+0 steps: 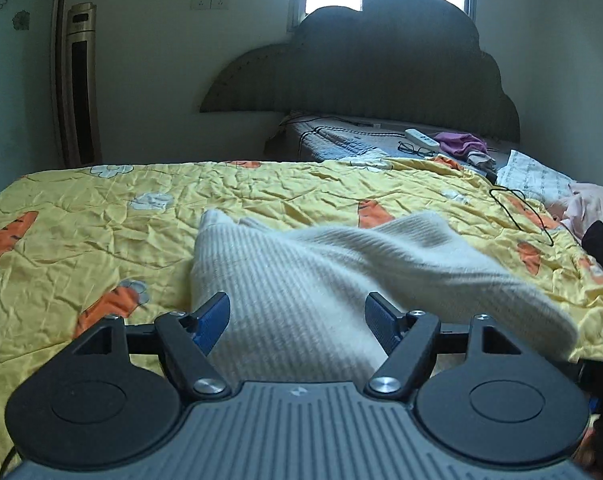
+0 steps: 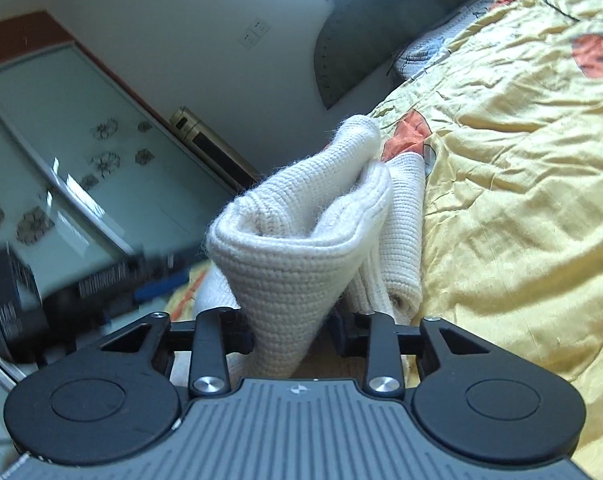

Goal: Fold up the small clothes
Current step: 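Carry the lifted edge over the sweater with both grippers, folding it in half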

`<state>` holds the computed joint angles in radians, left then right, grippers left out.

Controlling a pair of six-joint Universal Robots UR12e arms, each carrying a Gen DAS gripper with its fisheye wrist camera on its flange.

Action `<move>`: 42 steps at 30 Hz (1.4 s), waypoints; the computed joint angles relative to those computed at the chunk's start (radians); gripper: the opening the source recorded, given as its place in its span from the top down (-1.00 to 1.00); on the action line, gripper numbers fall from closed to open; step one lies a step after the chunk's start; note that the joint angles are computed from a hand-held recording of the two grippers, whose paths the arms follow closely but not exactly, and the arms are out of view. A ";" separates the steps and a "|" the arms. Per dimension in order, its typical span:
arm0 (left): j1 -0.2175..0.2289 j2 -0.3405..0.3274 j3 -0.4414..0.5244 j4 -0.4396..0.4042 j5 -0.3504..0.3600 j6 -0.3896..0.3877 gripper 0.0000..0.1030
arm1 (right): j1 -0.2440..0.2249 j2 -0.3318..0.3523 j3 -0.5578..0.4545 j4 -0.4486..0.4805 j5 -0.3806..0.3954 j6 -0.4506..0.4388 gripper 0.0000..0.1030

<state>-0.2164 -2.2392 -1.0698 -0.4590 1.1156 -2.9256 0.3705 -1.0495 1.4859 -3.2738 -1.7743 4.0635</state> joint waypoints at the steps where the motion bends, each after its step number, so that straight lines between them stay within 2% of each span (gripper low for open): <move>1: 0.009 0.008 -0.017 -0.001 -0.016 0.004 -0.45 | -0.003 0.004 0.005 -0.028 0.008 0.024 0.04; 4: 0.039 0.032 -0.068 -0.010 -0.093 0.033 -0.53 | -0.009 0.013 0.015 -0.097 0.017 0.081 -0.08; 8: 0.070 0.064 -0.141 0.011 -0.160 0.104 -0.56 | -0.011 0.022 0.013 -0.126 0.004 0.106 -0.12; 13: 0.098 0.096 -0.205 -0.001 -0.246 0.237 -0.62 | -0.012 0.033 0.011 -0.163 -0.001 0.135 -0.14; 15: 0.099 0.105 -0.223 -0.014 -0.255 0.310 -0.62 | -0.014 0.037 0.013 -0.180 0.001 0.150 -0.17; 18: 0.084 0.110 -0.249 0.047 -0.188 0.367 -0.63 | -0.012 0.043 0.009 -0.194 -0.005 0.148 -0.18; 19: 0.079 0.109 -0.256 0.084 -0.156 0.363 -0.63 | -0.012 0.044 0.009 -0.195 -0.009 0.146 -0.08; 20: 0.074 0.106 -0.258 0.108 -0.131 0.351 -0.63 | -0.012 0.044 0.009 -0.191 -0.013 0.146 0.14; 23: 0.065 0.095 -0.251 0.149 -0.060 0.288 -0.65 | -0.012 0.039 0.017 -0.167 -0.029 0.170 0.43; 26: 0.073 0.086 -0.246 0.190 -0.042 0.202 -0.65 | -0.015 0.041 0.019 -0.168 -0.014 0.185 0.48; 29: 0.080 0.083 -0.241 0.196 -0.023 0.144 -0.66 | -0.012 0.043 -0.001 -0.120 0.013 0.125 0.50; 33: 0.085 0.087 -0.230 0.120 -0.033 0.138 -0.70 | -0.007 0.038 -0.017 -0.045 0.009 0.080 0.53; 37: 0.090 0.105 -0.246 0.137 -0.061 0.162 -0.69 | -0.011 0.033 -0.003 -0.054 0.007 0.125 0.56; 42: 0.097 0.121 -0.250 0.142 -0.109 0.164 -0.69 | -0.009 0.032 -0.004 -0.042 0.002 0.124 0.45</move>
<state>-0.1195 -2.1183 -1.3201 -0.3166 1.0062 -2.7617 0.3613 -1.0171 1.4819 -3.3161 -1.7728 4.1876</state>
